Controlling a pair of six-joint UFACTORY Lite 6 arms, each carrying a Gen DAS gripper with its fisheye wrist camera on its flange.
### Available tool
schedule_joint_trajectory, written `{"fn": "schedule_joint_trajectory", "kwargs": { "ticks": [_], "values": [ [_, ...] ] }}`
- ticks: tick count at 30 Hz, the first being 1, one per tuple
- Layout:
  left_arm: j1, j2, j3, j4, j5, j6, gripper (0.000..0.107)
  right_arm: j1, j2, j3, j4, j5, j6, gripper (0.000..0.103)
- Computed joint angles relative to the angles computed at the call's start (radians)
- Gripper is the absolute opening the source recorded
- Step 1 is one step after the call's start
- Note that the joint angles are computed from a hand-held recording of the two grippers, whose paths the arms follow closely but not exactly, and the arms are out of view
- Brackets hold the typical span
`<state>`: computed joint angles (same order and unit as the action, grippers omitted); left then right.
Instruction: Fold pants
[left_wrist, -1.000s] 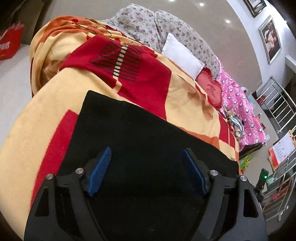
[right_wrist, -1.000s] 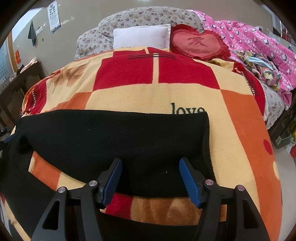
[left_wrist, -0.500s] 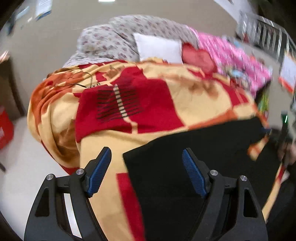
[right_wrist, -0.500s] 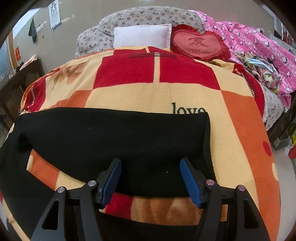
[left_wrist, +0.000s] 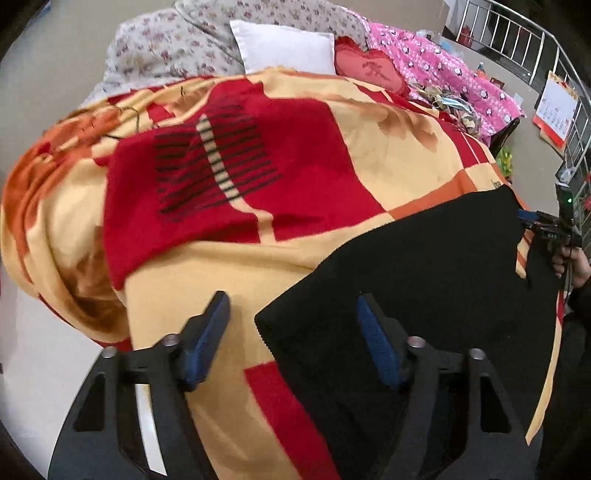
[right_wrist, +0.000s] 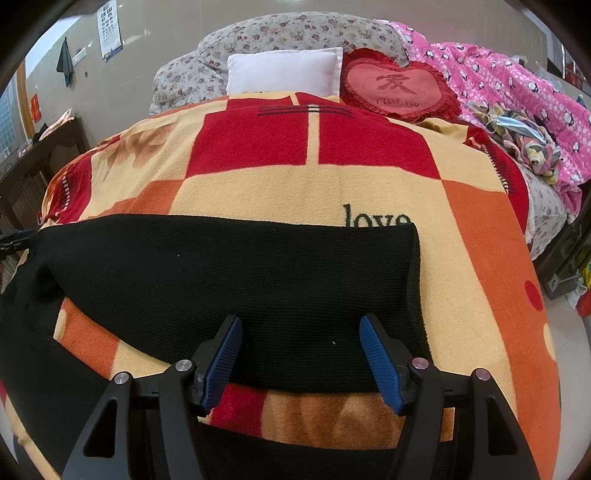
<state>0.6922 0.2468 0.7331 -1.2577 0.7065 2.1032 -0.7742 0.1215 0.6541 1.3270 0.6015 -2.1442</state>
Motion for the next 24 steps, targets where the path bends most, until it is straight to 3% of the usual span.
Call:
{"fn": "schedule_joint_trajectory", "kwargs": {
  "ticks": [2,4,6,8,14,18,22,24],
  "values": [
    [0.000,-0.011,-0.015,-0.019,-0.005,0.031,0.041,0.000,0.000,0.000,0.000,0.000,0.000,0.065],
    [0.002,-0.027,-0.022,-0.008,-0.002,0.017,0.026,0.000,0.000,0.000,0.001,-0.001,-0.001,0.065],
    [-0.011,-0.093,-0.076,-0.029,-0.037,0.046,0.023,0.002,-0.001,-0.001,0.002,-0.003,-0.001,0.065],
    [-0.026,-0.135,-0.109,-0.044,-0.075,0.052,0.010,0.001,0.000,0.000,0.001,-0.001,0.000,0.065],
    [-0.077,-0.401,-0.261,-0.095,-0.182,-0.012,0.006,-0.016,-0.002,0.002,0.000,0.021,0.001,0.064],
    [-0.126,-0.702,-0.396,-0.026,-0.217,-0.196,0.006,-0.175,-0.009,0.057,0.018,0.200,0.026,0.060],
    [-0.176,-0.933,-0.468,0.162,-0.205,-0.508,0.006,-0.288,0.093,0.291,-0.009,0.283,0.316,0.060],
    [-0.129,-1.000,-0.469,0.207,-0.111,-0.596,0.006,-0.264,0.204,0.464,-0.132,0.322,0.512,0.060]
  ]
}}
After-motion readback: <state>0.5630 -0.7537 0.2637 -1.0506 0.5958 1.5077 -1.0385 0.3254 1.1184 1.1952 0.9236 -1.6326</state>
